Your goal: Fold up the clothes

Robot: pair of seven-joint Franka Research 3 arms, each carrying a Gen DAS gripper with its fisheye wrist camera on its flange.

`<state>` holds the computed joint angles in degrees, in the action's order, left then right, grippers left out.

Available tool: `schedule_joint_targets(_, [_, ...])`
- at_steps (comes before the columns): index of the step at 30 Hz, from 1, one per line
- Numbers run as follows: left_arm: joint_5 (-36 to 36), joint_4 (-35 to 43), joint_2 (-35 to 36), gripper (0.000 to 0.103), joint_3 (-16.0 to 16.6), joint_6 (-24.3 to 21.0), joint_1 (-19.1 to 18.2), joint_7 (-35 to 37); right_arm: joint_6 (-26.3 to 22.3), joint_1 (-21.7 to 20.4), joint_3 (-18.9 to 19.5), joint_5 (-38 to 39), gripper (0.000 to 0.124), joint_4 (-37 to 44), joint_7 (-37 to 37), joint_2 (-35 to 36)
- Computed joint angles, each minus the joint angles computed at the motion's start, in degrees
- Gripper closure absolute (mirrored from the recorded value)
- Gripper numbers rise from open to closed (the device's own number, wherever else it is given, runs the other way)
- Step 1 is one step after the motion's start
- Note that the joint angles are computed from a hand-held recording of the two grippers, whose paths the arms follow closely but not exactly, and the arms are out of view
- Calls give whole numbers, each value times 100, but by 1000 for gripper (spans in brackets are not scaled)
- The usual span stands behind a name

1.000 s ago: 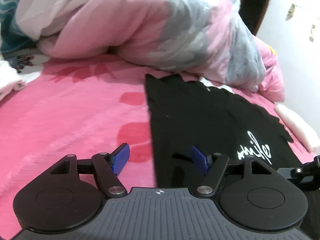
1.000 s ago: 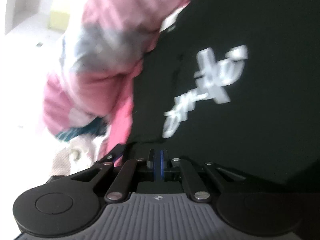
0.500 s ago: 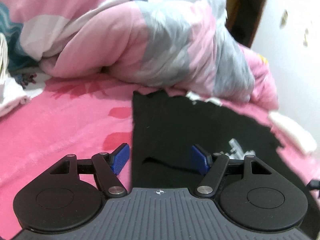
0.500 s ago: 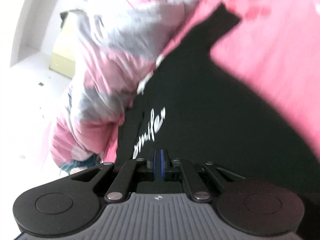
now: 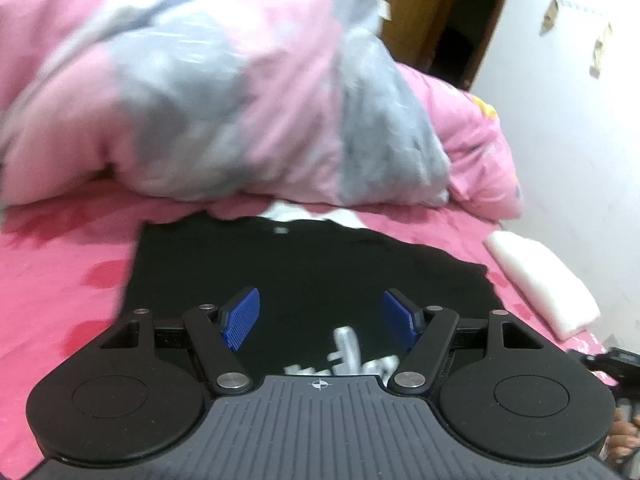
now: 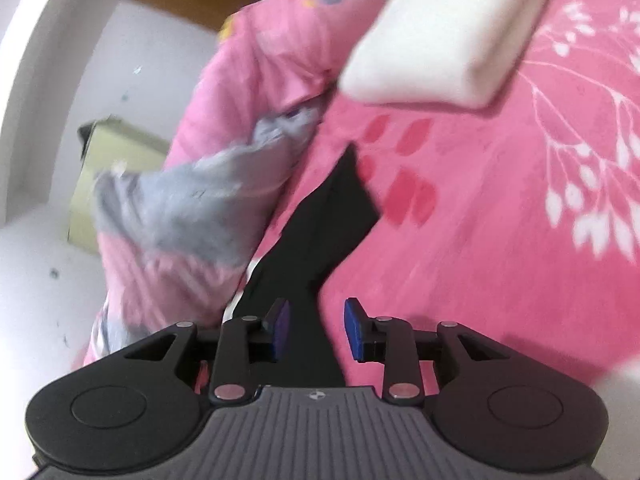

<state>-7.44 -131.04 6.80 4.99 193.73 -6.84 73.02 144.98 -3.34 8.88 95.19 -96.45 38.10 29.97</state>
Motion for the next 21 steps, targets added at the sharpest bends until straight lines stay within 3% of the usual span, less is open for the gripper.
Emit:
schedule_joint_targets(1, [-44,281,182,34,3,-165,-83,-1,84,57,-42,-149,91,277,249,232])
schedule_joint_targets(4, [232,1094,771,34,-412,-605,165,-325,350,151,-65,-760,91,1169,1122,963])
schedule_joint_targets(8, [615,2280,1643,35,-291,-1178,-146,-603,413,232,-23,-1528,93,2274,2092,1793])
schedule_joint_targets(11, [898,3205,2263,35,-483,-1606,-89,-640,543,385,-50,-2134,93,2896,2550,2178])
schedule_joint_targets(21, [1554,6545,4384,35,-1241,-3054,119,-624,1009,144,498,-2938,94,3078,2658,2374])
